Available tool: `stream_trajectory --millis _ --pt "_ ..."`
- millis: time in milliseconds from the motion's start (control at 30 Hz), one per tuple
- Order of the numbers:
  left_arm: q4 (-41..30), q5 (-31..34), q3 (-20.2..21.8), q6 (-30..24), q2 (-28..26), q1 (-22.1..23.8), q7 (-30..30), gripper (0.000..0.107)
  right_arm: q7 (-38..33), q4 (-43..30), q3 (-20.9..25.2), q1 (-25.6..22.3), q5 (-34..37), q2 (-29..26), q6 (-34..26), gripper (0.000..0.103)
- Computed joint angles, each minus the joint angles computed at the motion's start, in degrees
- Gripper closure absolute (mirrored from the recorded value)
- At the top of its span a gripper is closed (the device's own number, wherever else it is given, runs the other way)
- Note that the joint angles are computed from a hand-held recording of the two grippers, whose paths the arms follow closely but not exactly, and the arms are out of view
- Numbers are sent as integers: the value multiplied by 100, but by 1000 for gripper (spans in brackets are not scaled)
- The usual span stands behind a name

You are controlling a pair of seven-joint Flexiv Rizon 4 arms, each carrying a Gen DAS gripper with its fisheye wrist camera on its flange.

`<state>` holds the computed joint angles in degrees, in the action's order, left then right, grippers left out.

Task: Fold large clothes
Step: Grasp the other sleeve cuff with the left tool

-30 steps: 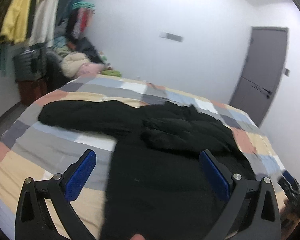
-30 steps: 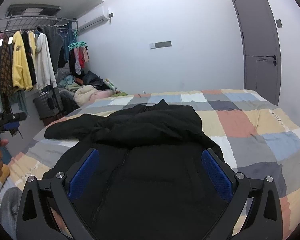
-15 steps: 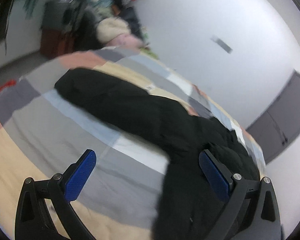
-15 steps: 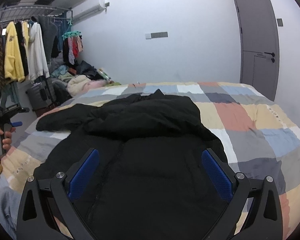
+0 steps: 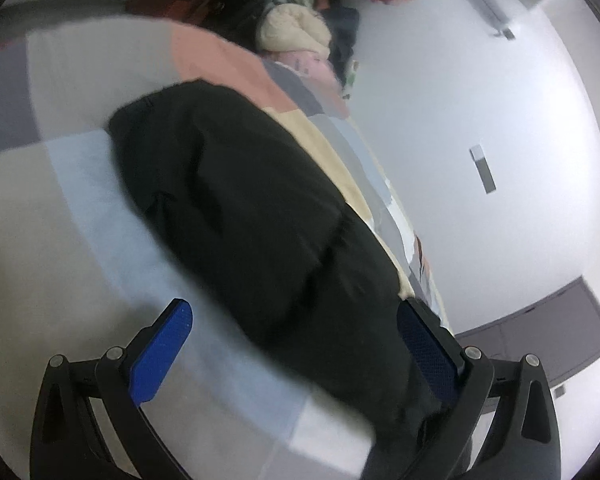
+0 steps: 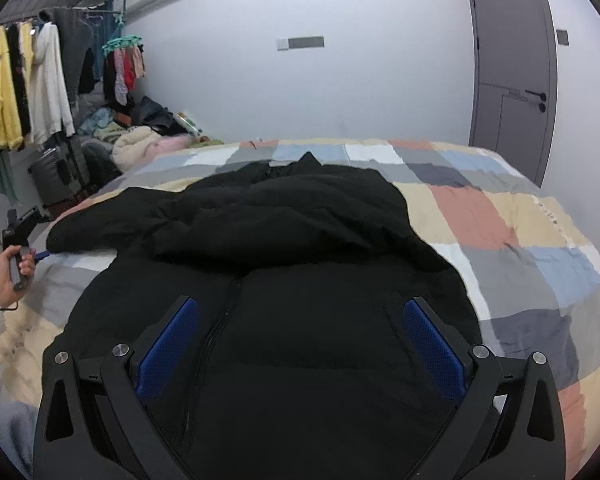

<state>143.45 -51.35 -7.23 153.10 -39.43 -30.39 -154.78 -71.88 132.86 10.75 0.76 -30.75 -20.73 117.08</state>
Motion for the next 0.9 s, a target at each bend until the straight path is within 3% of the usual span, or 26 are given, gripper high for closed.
stream_trajectory --millis 133,267,333,400,433,500,533,600,767,900 --pt "4 926 221 515 -577 672 -1103 5 -73 -222 -188 419 403 -97 -313 0" --pt "-196 775 327 561 -652 801 -682 6 -425 -355 -596 1068 1128 -118 -508 0" --pt "-285 391 252 302 -583 798 -330 17 -507 -425 -565 1074 1244 -147 -608 0" --pt "-362 190 209 140 -579 821 -197 39 -624 -461 -628 1178 1400 -154 -674 0" --pt "-383 132 194 70 -574 837 -165 43 -643 -489 -571 1127 1407 -166 -725 0" --pt "-387 -12 182 -54 -525 801 -33 66 -596 -538 -321 867 1332 -190 -821 0" --pt "-369 -89 190 -75 -481 750 62 71 -571 -549 -172 697 1261 -202 -835 0" --pt "-316 -368 170 -163 -338 593 338 86 -592 -530 -130 631 1234 -180 -819 0" --pt "-528 -2066 -61 -337 284 -46 1669 95 -776 -468 -174 664 1184 -128 -748 0" --pt "-851 -3387 -434 -175 727 -353 3121 99 -461 -507 660 -266 553 -231 -791 0"
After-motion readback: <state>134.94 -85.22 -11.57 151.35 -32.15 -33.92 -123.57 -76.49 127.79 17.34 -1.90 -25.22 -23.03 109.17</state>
